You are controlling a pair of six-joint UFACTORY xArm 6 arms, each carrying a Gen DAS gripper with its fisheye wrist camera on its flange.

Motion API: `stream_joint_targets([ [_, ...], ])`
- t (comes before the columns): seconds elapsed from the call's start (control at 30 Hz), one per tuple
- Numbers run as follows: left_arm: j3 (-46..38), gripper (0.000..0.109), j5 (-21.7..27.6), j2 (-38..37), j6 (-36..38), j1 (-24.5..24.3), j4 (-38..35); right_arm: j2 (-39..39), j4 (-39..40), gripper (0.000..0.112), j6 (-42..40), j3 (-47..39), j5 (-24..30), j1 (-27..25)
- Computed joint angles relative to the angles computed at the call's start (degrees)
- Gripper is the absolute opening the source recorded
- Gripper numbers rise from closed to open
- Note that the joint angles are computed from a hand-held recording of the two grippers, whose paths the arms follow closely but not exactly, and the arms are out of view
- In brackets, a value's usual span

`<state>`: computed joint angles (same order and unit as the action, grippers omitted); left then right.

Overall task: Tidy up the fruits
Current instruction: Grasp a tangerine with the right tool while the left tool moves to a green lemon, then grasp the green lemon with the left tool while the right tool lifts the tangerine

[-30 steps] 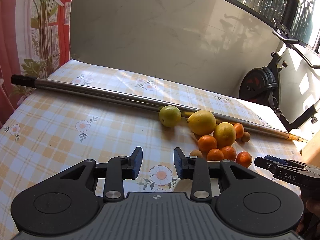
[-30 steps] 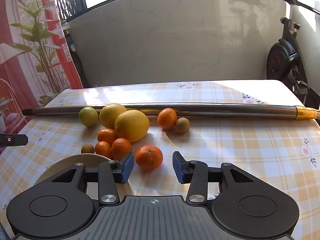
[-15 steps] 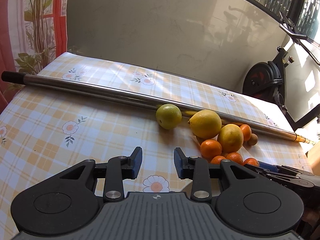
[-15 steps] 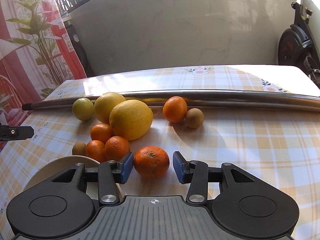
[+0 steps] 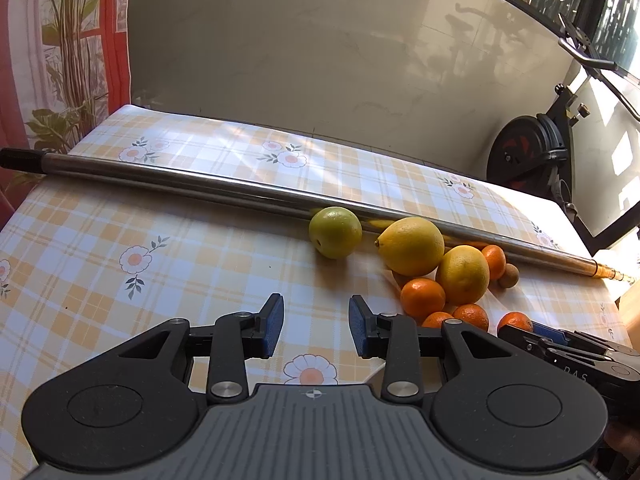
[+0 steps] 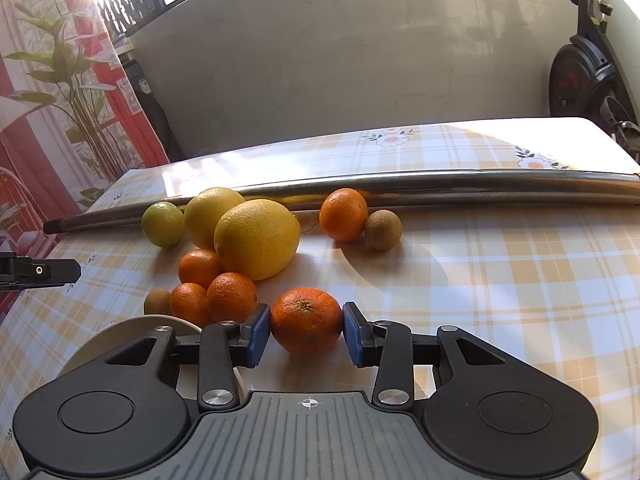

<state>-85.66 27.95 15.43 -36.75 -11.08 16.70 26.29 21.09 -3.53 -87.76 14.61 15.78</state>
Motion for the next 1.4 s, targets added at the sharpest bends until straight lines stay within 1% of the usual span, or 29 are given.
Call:
stream_joint_targets([
  [0.1, -0.91, 0.05, -0.07, 0.42, -0.74, 0.21, 1.16, -1.8, 0.17, 0.036, -0.56, 2.17, -2.33, 0.34],
  [0.23, -5.35, 0.051, 0.75, 3.36, 1.89, 0.32, -0.85, -3.66, -0.52, 0.036, 1.0, 4.47, -4.7, 0.39],
  [0.3, -7.95, 0.051, -0.06, 5.55, 1.83, 0.6, -1.86, -4.49, -0.12, 0.036, 1.74, 5.36, -5.33, 0.26],
  [0.33, -9.79, 0.052, 0.1, 6.99, 1.67, 0.79, -2.89, -4.87, -0.3, 0.036, 2.29, 5.78, -5.58, 0.15],
  [0.43, -17.03, 0.052, 2.67, 12.51, 3.33, 1.39, -8.37, -5.59, -2.76, 0.036, 5.14, 6.55, -5.94, -0.42],
  [0.57, -26.02, 0.052, 6.51, 19.54, -0.56, 2.12, -9.98, -6.15, -3.76, 0.036, 7.66, 7.38, -6.21, -0.95],
  [0.67, -29.01, 0.052, 6.21, 22.3, -3.85, 2.69, -11.11, -6.8, -5.6, 0.036, 9.28, 8.12, -5.94, -1.14],
  [0.73, -31.12, 0.052, 6.38, 24.0, -2.95, 2.88, -13.38, -7.32, -7.75, 0.036, 10.79, 8.75, -5.88, -1.32],
  [0.93, -35.97, 0.053, 7.0, 27.84, -0.44, 2.96, -19.11, -7.77, -7.02, 0.036, 11.38, 9.39, -5.55, -1.41],
  [1.2, -38.86, 0.054, 6.24, 31.04, 0.49, 2.6, -22.12, -7.74, -4.7, 0.036, 9.55, 9.33, -5.28, -0.99],
  [1.4, -37.93, 0.054, 5.34, 30.8, 1.07, 2.74, -23.07, -8.32, -4.05, 0.036, 9.44, 10.09, -5.55, -0.96],
])
